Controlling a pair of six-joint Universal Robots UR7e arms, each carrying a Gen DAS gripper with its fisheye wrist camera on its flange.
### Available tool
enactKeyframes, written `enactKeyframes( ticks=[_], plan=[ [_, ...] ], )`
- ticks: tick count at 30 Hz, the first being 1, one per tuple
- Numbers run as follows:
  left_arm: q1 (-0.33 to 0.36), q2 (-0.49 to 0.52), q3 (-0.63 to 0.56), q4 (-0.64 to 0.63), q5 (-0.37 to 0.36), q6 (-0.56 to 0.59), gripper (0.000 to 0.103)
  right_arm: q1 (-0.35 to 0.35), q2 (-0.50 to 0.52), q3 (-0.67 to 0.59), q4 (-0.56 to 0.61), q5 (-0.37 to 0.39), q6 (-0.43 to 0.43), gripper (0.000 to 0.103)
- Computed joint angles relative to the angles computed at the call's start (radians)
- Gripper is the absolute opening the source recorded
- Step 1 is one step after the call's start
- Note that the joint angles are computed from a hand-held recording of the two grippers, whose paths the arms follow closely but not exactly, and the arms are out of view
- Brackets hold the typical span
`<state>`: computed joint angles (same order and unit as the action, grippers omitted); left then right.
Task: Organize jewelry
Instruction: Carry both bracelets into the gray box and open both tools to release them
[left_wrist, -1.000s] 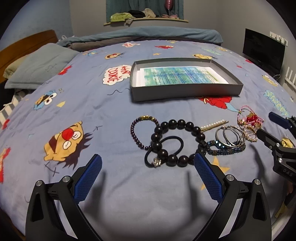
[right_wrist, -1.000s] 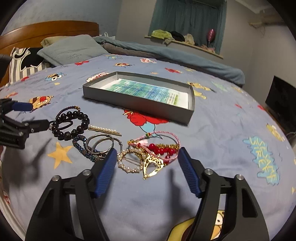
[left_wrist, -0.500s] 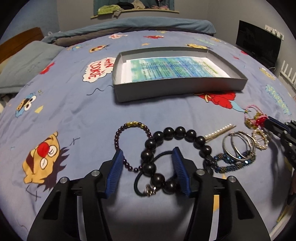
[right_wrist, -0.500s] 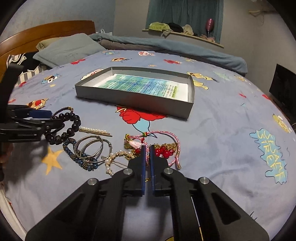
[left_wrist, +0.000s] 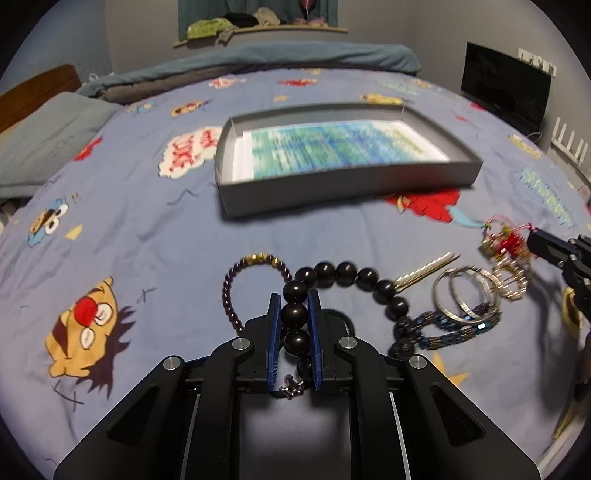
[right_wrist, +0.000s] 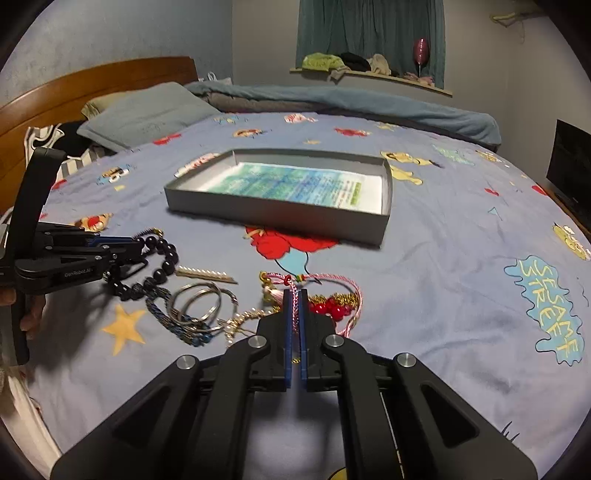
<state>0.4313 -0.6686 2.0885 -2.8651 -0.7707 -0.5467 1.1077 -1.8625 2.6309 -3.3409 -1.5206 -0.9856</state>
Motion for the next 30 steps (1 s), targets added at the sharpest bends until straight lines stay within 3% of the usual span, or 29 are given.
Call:
enactKeyframes(
  ticks=[3,9,17,23,30],
  plan=[
    [-0.024,-0.023,0.021,-0.054,0.005,0.019,0.015,0.003,-0.033,0.005,0.024,0.029,-0.005,0.002],
    [-0.05,-0.042,0.012,-0.068,0.015,0.086,0.015,0.067,-0.039,-0.019,0.036,-0.01,-0.029,0.002],
    [-0.047,-0.067,-0.033,-0.081,0.028,0.209,0.015,0.135,-0.033,-0.153,0.19,-0.039,0.046,0.002],
    [-0.002,-0.057,-0.126,-0.095,0.058,0.329,0.015,0.199,0.077,-0.263,0.149,-0.109,0.074,0.002],
    [0.08,0.034,-0.32,-0.043,0.065,0.442,0.015,0.254,0.257,-0.431,0.112,-0.198,0.11,0.002]
  ],
)
